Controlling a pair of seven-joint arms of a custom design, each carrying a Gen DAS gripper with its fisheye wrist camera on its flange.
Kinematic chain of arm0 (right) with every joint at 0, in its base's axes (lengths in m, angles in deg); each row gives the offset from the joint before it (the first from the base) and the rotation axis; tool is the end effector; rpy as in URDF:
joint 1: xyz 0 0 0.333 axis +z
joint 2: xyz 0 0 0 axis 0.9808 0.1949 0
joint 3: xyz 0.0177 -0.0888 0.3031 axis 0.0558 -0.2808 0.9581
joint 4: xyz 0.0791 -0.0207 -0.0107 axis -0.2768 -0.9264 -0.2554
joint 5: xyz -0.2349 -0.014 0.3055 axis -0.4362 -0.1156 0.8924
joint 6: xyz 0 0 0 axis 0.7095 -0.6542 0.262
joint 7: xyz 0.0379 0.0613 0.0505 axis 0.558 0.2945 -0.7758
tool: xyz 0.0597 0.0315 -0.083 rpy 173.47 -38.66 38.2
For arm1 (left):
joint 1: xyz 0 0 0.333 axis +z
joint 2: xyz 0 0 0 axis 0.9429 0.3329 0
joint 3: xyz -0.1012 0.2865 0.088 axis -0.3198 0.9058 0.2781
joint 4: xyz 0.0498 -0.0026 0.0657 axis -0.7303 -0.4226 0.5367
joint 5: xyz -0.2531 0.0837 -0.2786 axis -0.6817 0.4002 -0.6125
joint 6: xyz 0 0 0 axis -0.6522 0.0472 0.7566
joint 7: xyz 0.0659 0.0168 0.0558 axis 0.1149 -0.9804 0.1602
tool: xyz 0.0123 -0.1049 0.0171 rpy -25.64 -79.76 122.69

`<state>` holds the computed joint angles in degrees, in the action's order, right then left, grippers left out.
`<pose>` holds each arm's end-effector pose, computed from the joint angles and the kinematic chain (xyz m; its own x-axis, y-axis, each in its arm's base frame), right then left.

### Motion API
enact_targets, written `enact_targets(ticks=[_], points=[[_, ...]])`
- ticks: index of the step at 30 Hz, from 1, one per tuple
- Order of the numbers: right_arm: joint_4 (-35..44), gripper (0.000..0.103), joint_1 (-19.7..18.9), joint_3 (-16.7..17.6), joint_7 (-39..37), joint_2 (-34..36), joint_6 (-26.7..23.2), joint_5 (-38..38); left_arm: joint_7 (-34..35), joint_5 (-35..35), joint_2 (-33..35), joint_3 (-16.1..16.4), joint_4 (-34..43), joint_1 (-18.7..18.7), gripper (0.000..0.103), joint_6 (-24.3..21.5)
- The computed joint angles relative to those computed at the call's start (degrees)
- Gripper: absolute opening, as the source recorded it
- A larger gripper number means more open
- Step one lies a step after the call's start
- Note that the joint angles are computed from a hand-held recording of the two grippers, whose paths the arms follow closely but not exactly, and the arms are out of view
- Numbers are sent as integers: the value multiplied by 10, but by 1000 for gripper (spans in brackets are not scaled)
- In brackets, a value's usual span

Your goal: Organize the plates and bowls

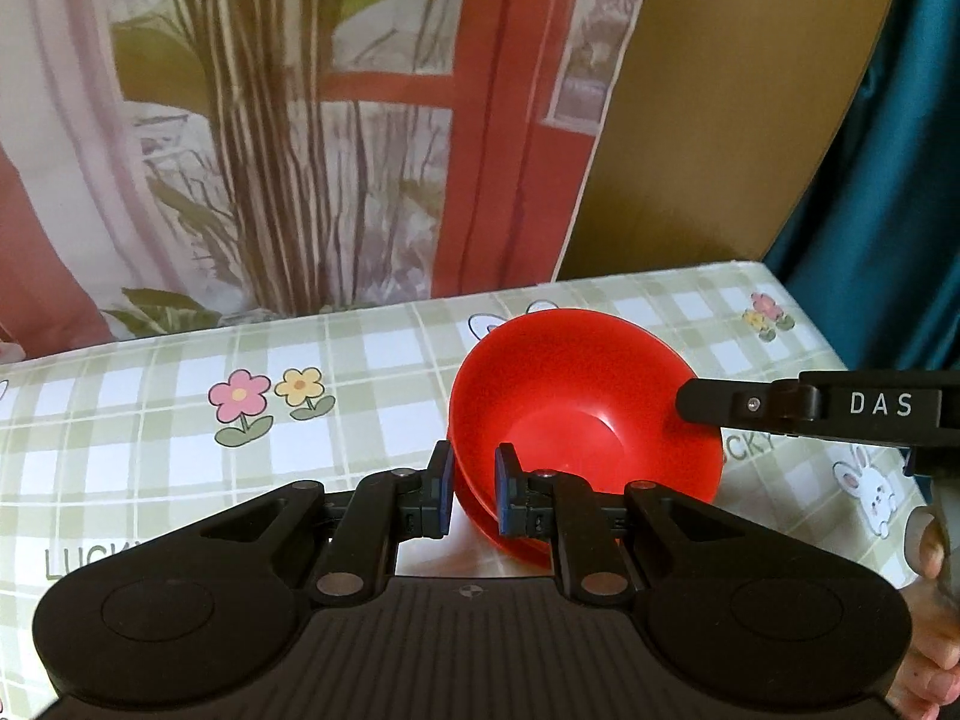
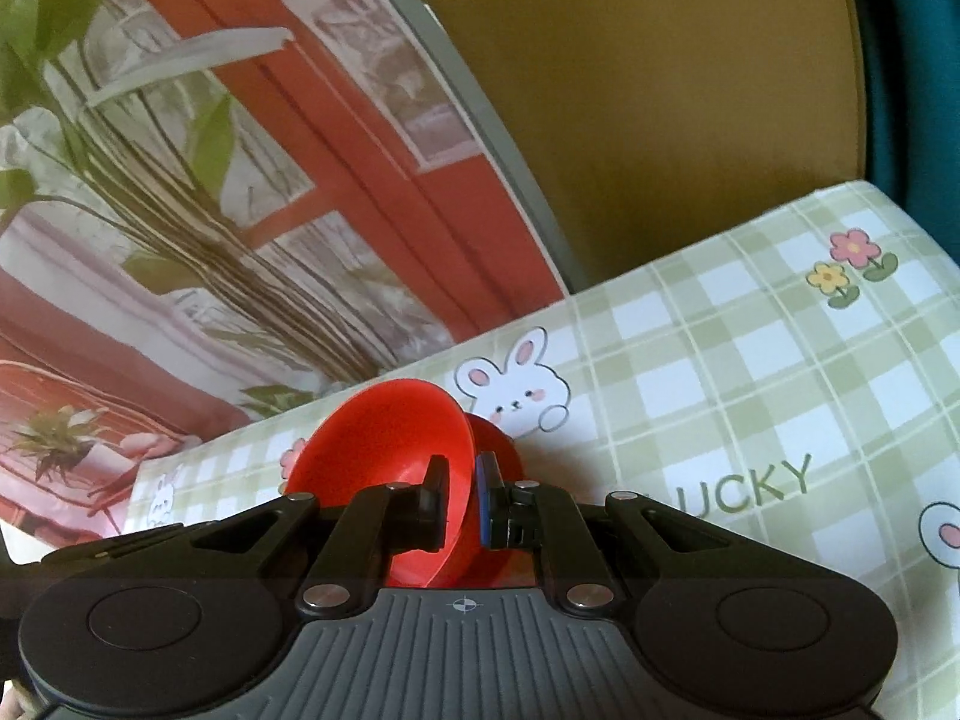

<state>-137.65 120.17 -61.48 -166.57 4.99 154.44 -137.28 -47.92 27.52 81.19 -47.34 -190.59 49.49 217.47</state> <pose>0.4344 0.4858 0.3673 -0.0604 -0.8577 -0.5105 -0.7638 0.3690 -0.5295 0.4475 -0.3561 0.3814 -0.0738 -0.9897 0.1229 -0.7741 -0.0208 -0.6327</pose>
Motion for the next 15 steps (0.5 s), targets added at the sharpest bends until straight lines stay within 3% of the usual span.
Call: enact_targets(ticks=[15], points=[[1,10,-1,5,-45,10,-11,45,51,-23,28,0,28,-15,16,-38]])
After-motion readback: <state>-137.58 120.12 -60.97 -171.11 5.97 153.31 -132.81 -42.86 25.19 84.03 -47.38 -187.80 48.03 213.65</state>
